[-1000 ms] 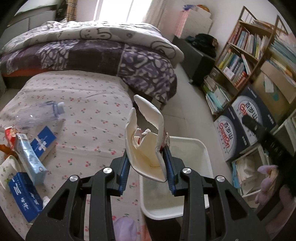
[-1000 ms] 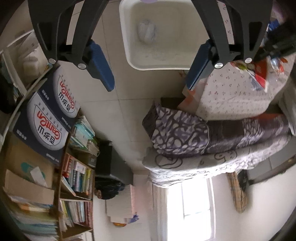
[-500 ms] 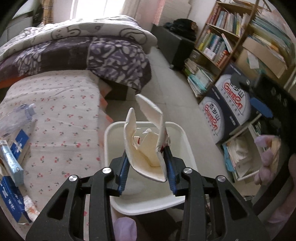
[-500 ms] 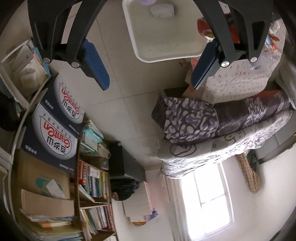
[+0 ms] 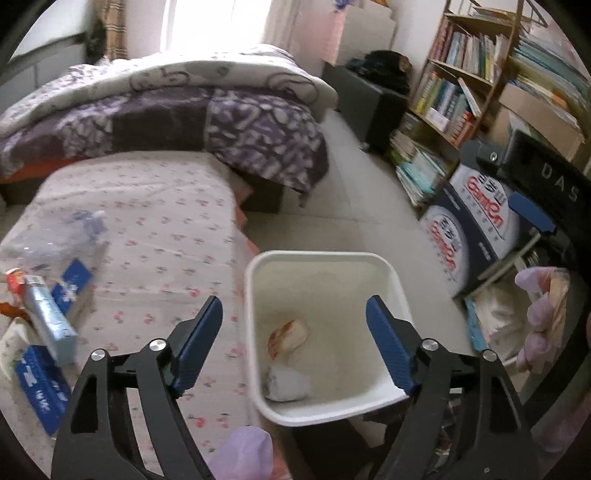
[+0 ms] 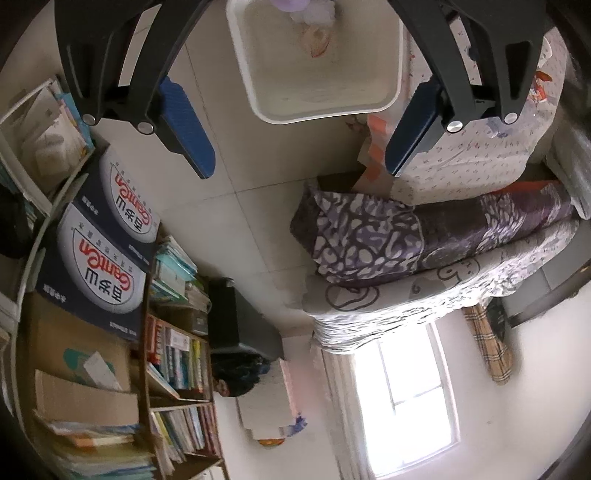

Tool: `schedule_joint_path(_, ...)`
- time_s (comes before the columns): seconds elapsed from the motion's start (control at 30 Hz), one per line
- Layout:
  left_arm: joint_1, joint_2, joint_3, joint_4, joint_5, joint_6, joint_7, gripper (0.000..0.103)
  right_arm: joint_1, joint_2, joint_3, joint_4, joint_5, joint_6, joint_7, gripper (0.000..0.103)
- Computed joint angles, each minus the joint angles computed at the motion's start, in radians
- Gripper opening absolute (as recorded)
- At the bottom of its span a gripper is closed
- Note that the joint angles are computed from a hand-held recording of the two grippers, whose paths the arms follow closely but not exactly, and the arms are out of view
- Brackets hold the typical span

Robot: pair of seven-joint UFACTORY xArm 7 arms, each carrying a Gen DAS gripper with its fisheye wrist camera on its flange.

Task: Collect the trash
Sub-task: 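Grasp the blue tissue box with the left gripper while the right grasps the light-blue milk carton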

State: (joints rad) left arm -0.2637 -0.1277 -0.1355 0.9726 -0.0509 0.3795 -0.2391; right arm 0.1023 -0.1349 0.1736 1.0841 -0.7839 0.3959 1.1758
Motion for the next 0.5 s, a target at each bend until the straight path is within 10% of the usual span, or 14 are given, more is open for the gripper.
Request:
schedule_joint_path(0.17,0.085,-0.05,-0.038,-0.041,0.259,0.0,-0.207,0.083,0.032,0.03,0.024,0.036,-0.035,0.024,0.014,0.094)
schedule_joint_path(0.5,0.188,-0.129,-0.019,-0.116,0.399,0.091,-0.378,0.086,0.152,0.118,0.021,0.132,-0.058,0.059,-0.001,0.095)
